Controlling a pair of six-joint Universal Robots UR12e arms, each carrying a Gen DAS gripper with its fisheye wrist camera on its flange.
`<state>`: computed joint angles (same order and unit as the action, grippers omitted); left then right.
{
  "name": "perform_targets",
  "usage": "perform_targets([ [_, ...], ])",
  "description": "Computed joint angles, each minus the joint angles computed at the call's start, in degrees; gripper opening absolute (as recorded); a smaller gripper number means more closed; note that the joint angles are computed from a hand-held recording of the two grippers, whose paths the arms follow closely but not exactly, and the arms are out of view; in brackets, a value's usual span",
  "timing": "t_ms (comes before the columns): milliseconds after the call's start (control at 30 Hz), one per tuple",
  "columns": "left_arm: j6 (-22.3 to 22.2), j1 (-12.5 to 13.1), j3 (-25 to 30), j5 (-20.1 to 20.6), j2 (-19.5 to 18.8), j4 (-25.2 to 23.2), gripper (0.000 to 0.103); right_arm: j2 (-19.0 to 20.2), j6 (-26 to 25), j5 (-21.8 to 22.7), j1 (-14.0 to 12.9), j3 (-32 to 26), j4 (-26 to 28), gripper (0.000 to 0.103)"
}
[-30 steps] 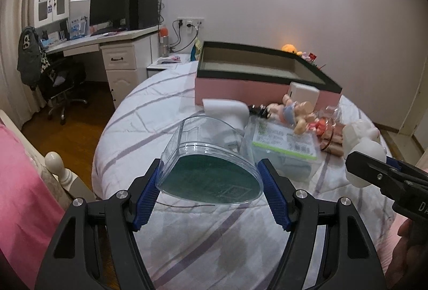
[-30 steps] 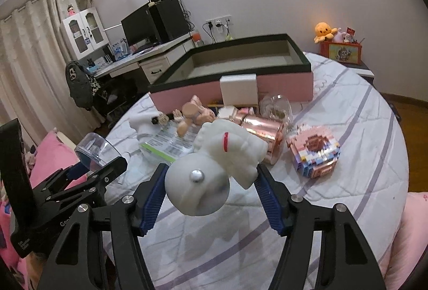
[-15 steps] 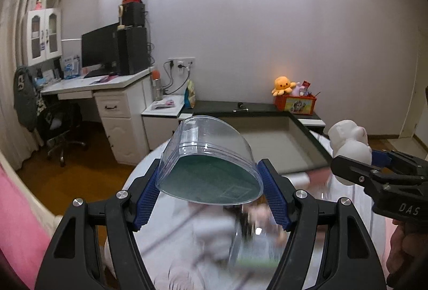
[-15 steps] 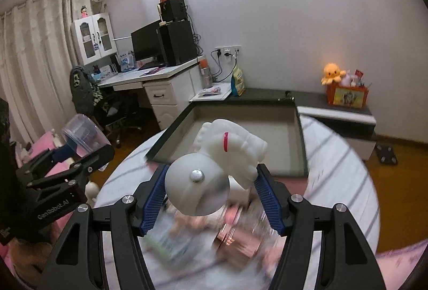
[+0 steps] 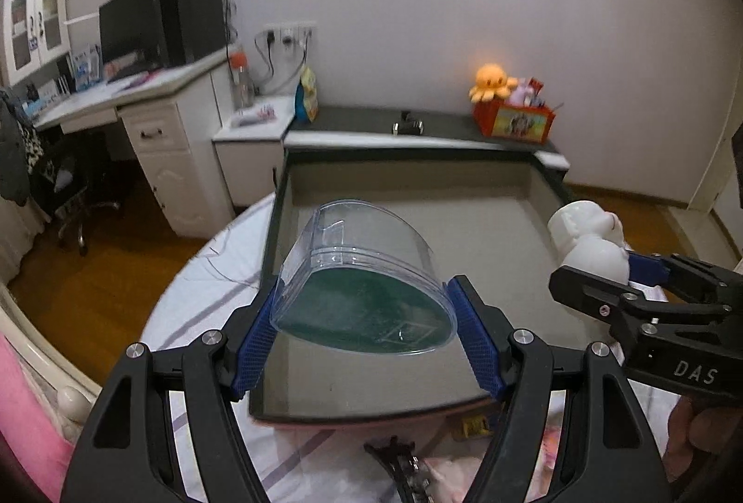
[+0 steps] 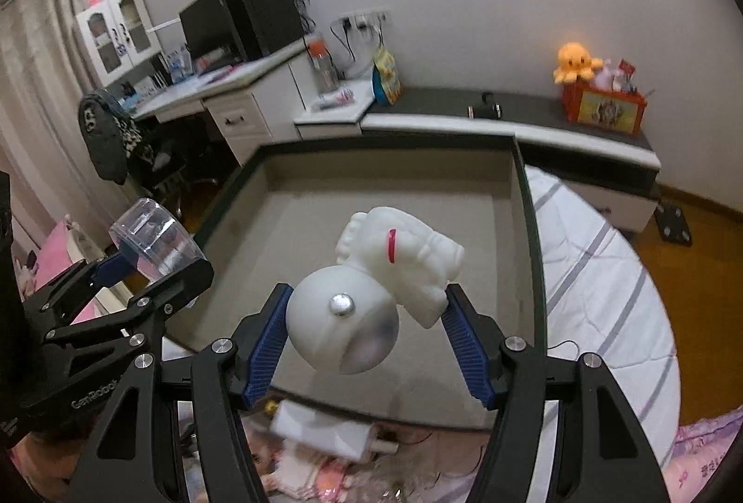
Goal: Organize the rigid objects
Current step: 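Carry both items over the pink box and open both tools to drop them, then withdraw both tools from the box back over the table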
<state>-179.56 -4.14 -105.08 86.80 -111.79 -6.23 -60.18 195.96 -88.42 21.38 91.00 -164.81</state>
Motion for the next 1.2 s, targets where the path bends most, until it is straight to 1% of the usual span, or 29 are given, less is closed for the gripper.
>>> perform_targets([
  [100, 0.00, -0.43, 1.91, 1.49, -1.54, -3.13, 0.072, 0.99, 0.07, 0.73, -0.42, -1.14, 3.01, 0.066],
  [233, -0.13, -0.73, 3.20, 2.78, -2.56, -6.25, 0.073, 1.68, -0.75, 1.32, -0.84, -1.76, 5.07, 0.067],
  [267, -0.24, -0.78, 3.44, 3.07, -2.63, -6.92, 0.076, 1.73, -1.26, 1.01, -0.82, -1.82, 5.41, 0.067],
  [300, -0.45, -0.87, 3.74, 3.38, -2.62, -7.52, 0.084, 1.75, -1.64, 0.85, -0.78, -1.93, 5.68, 0.067],
  [333, -0.57, -0.99, 3.70, 3.85, -2.52, -7.33, 0.090, 1.77, -2.06, 0.99, -0.83, -1.95, 5.86, 0.068],
  [367, -0.56, -1.09, 3.57, 4.43, -2.43, -6.77, 0.100, 1.74, -2.37, 1.38, -0.95, -1.97, 6.08, 0.070],
  [400, -0.21, -1.10, 3.42, 4.32, -2.30, -6.04, 0.101, 1.78, -2.42, 1.80, -1.07, -2.10, 6.09, 0.080],
  [433, 0.00, -1.31, 3.30, 5.35, -2.14, -5.83, 0.101, 1.70, -2.19, 1.67, -1.14, -1.93, 5.69, 0.084],
  [467, 0.24, -1.55, 3.00, 6.56, -1.85, -5.34, 0.102, 1.62, -2.00, 1.26, -1.15, -1.77, 5.38, 0.084],
  [500, 0.27, -1.58, 2.93, 6.92, -1.71, -5.03, 0.103, 1.44, -2.15, 0.96, -1.16, -1.67, 5.64, 0.087],
  [533, 0.05, -1.56, 2.58, 7.07, -1.40, -4.37, 0.103, 1.33, -2.44, 0.94, -1.17, -1.65, 5.84, 0.089],
  [600, -0.75, -1.22, 1.35, 6.84, -0.39, -2.22, 0.103, 0.99, -2.66, -0.13, -1.02, -1.53, 6.04, 0.090],
  [633, -1.37, -1.08, 0.37, 6.77, 0.32, -0.48, 0.103, 0.71, -2.38, -0.46, -0.95, -1.18, 5.23, 0.093],
  [667, -1.75, -0.97, -0.41, 6.65, 0.89, 0.80, 0.103, 0.25, -1.87, -0.27, -1.00, -0.45, 3.98, 0.100],
  [700, -2.20, -0.83, -1.54, 6.39, 1.73, 2.55, 0.103, -0.16, -1.27, -0.10, -1.04, 0.03, 3.13, 0.103],
  [767, -2.83, -0.63, -3.70, 6.03, 3.45, 5.37, 0.103, -1.18, 0.14, 0.16, -1.07, 1.39, 1.12, 0.103],
  [867, -2.56, -0.04, -6.45, 4.13, 5.80, 8.72, 0.103, -2.67, 1.87, -0.33, -0.81, 3.18, -1.39, 0.103],
  [933, -1.86, 0.36, -8.67, 3.32, 7.61, 11.46, 0.103, -4.10, 3.35, -2.17, -0.10, 4.90, -3.25, 0.103],
  [967, -1.72, 0.78, -10.15, 2.23, 8.75, 12.86, 0.103, -4.71, 4.28, -3.07, 0.21, 5.59, -3.85, 0.103],
  [1033, -1.42, 1.72, -11.88, -0.49, 10.28, 13.82, 0.103, -6.35, 6.54, -6.01, 1.32, 7.52, -5.19, 0.103],
  [1100, -1.04, 2.73, -13.92, -2.94, 11.94, 15.34, 0.103, -7.88, 8.46, -10.89, 2.99, 9.08, -6.06, 0.103],
  [1167, -0.83, 3.17, -15.32, -3.24, 13.53, 15.50, 0.103, -9.20, 10.63, -15.44, 4.68, 10.08, -5.92, 0.103],
  [1200, -0.73, 3.27, -15.98, -3.29, 14.07, 15.98, 0.103, -9.51, 11.26, -16.81, 5.21, 10.21, -5.79, 0.103],
])
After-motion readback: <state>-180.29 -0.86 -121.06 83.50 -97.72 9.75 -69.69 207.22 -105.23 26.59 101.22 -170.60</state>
